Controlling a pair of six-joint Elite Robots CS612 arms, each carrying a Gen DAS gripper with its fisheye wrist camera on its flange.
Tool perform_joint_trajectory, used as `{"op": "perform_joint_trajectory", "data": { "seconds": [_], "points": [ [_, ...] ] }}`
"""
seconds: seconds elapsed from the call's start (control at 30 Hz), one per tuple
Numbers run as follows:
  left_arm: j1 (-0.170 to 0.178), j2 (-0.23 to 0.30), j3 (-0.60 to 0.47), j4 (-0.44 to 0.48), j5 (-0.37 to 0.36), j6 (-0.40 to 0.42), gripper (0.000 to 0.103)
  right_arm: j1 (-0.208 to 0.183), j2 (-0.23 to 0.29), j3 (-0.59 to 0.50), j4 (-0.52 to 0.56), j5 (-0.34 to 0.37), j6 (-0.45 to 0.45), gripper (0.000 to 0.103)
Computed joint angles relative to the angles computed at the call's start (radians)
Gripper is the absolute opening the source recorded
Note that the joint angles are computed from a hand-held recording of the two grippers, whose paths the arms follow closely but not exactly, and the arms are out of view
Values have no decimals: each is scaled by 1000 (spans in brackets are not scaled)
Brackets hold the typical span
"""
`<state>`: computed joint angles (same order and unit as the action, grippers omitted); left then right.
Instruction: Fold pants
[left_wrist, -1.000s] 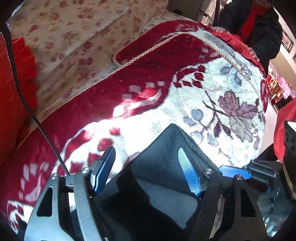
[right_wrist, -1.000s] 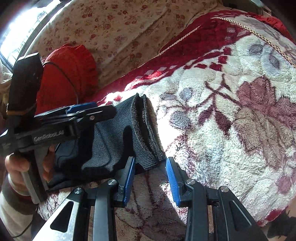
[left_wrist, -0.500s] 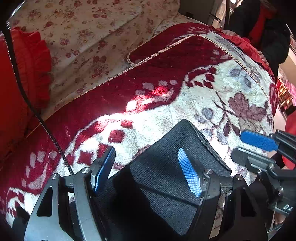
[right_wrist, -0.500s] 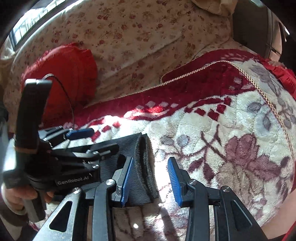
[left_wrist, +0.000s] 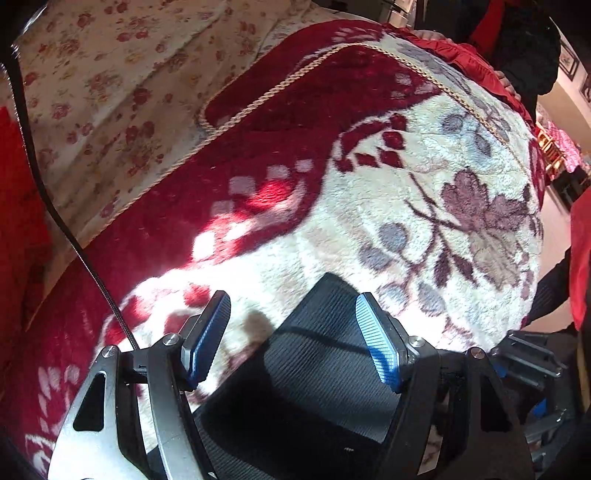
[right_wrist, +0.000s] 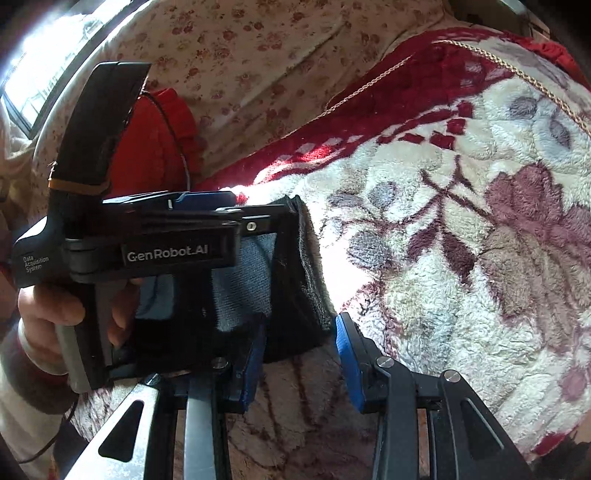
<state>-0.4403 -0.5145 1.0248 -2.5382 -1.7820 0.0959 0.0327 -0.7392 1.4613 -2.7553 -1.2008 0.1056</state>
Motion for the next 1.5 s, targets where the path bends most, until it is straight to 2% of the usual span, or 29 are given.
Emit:
{"op": "perform_joint_trajectory", "data": {
  "seconds": [0.1, 0.17, 0.2, 0.33, 0.53, 0.67, 0.77, 0.97, 1.1, 1.23, 1.3, 1.37, 1.4, 1.43, 1.5],
  "points": [
    [4, 16, -23, 38, -56, -9, 71, -3, 12, -6, -14, 22, 27, 32],
    [-2, 9, 14, -30, -33, 8, 70, -2, 16, -12, -15, 26, 27, 20],
    [-4, 4, 30, -57, -25, 18, 66, -1, 21, -18, -11, 36, 24, 14],
    [2, -16, 52, -76, -48, 12, 52, 0, 19, -9, -62, 46, 38, 12],
    [38, -98, 150, -226, -85, -71, 52, 5, -18, 18, -169, 102, 26, 12],
    [75, -170, 245, -340, -60, -135, 52, 31, -39, 13, -200, 154, -26, 12],
    [100, -220, 333, -415, -13, -163, 52, 59, -36, -11, -191, 182, -65, 12],
    [148, -291, 501, -493, 66, -254, 52, 119, -8, -59, -102, 241, -166, 12],
    [168, -311, 576, -515, 103, -329, 52, 160, 30, -99, 17, 289, -238, 12],
    [172, -317, 618, -500, 106, -382, 52, 199, 66, -149, 169, 237, -310, 16],
    [167, -320, 637, -516, 107, -389, 52, 187, 53, -134, 162, 289, -302, 19],
    [162, -323, 650, -534, 94, -397, 53, 164, 28, -106, 144, 358, -308, 27],
    [159, -323, 653, -539, 87, -401, 54, 155, 19, -94, 123, 364, -307, 28],
    [155, -323, 657, -544, 84, -409, 55, 150, 9, -80, 93, 356, -305, 28],
    [147, -323, 657, -536, 85, -419, 55, 142, -7, -54, 11, 267, -282, 28]
  ]
}}
